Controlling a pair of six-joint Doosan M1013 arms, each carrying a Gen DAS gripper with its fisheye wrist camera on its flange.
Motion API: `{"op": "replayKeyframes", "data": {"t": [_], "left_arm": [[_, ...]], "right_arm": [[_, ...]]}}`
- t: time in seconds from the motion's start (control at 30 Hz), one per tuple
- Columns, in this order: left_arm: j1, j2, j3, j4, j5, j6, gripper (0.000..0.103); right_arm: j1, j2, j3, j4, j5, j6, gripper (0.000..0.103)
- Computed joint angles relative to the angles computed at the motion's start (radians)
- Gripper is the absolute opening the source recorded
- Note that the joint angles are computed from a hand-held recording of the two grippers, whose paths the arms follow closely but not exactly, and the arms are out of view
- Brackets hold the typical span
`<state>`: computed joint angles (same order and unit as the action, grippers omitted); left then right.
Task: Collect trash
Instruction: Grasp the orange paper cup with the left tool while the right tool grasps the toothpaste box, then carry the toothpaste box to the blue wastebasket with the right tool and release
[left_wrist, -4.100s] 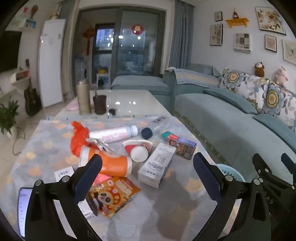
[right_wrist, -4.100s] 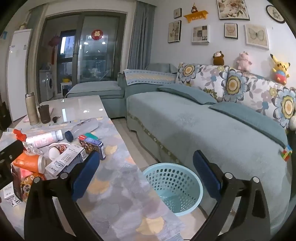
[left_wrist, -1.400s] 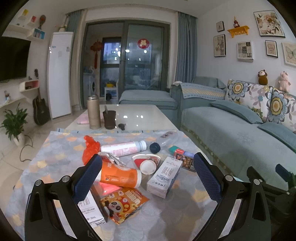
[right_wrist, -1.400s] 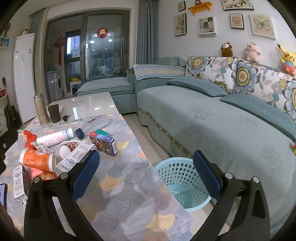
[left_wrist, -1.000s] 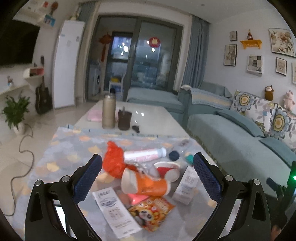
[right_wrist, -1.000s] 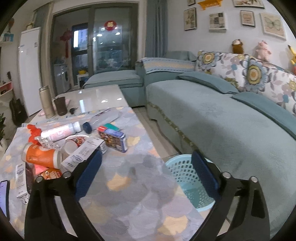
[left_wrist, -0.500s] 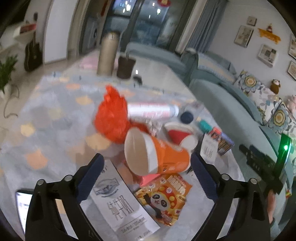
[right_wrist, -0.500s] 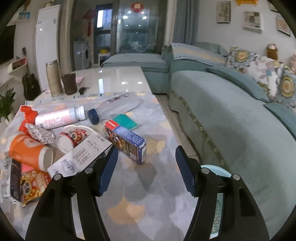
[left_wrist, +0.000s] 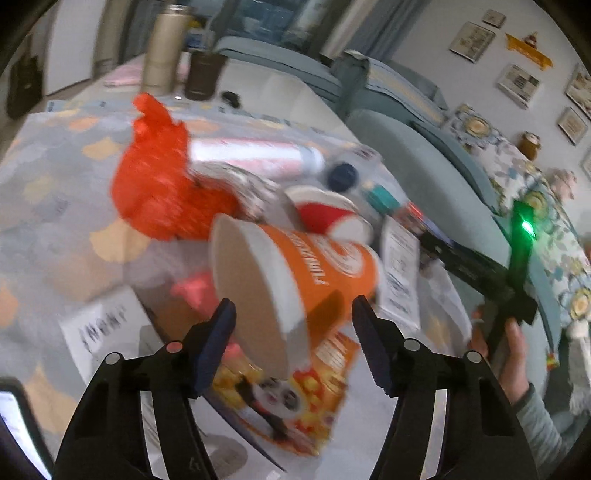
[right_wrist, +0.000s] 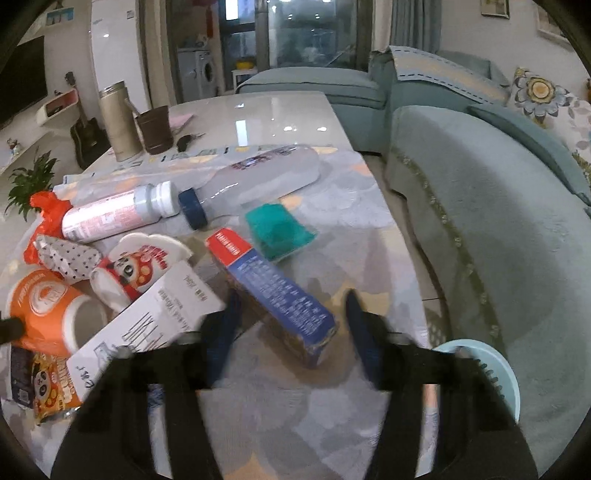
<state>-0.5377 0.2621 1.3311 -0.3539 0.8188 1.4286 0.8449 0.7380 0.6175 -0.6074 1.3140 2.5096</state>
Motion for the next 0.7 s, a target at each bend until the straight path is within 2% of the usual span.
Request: {"op": "replayKeyframes", "data": {"t": [0.07,0.17,0.23,0.37,0.53,0.63,0.7], "left_arm": [[0.0,-0.005,0.01,-0.085,0.011,0.067,0.063],[-0.01,-0.012,0.018,-0.155,0.04,0.137,0.063],[-0.016,-0.019,0.027,-0.196,0.048,0.181,0.063],[-0.029,-0.027,0.036,-0.201,0.041,0.197,0.063],[-0.035,-0.015,0.033,-0.17,0.018,0.138,0.063],[-0.035,-0.011,0.032,-0.168,-0.001,0.11,0.063],[-0.035,-0.005,0.025,-0.154,-0.003,0.081,0.062]], "right_arm": [[0.005,-0.016,0.023,0.016,-0.019,0.002,0.022],[0.022,-0.027,0.036,0.005,-0.01,0.024,0.015],[0.034,-0.04,0.055,-0.011,-0.007,0.048,0.015],[0.054,-0.09,0.134,-0.018,-0.023,0.128,0.015],[0.092,-0.149,0.229,-0.03,-0.007,0.2,0.015],[0.109,-0.181,0.284,-0.029,-0.024,0.241,0.015],[0.116,-0.185,0.293,-0.028,-0.021,0.247,0.015]]}}
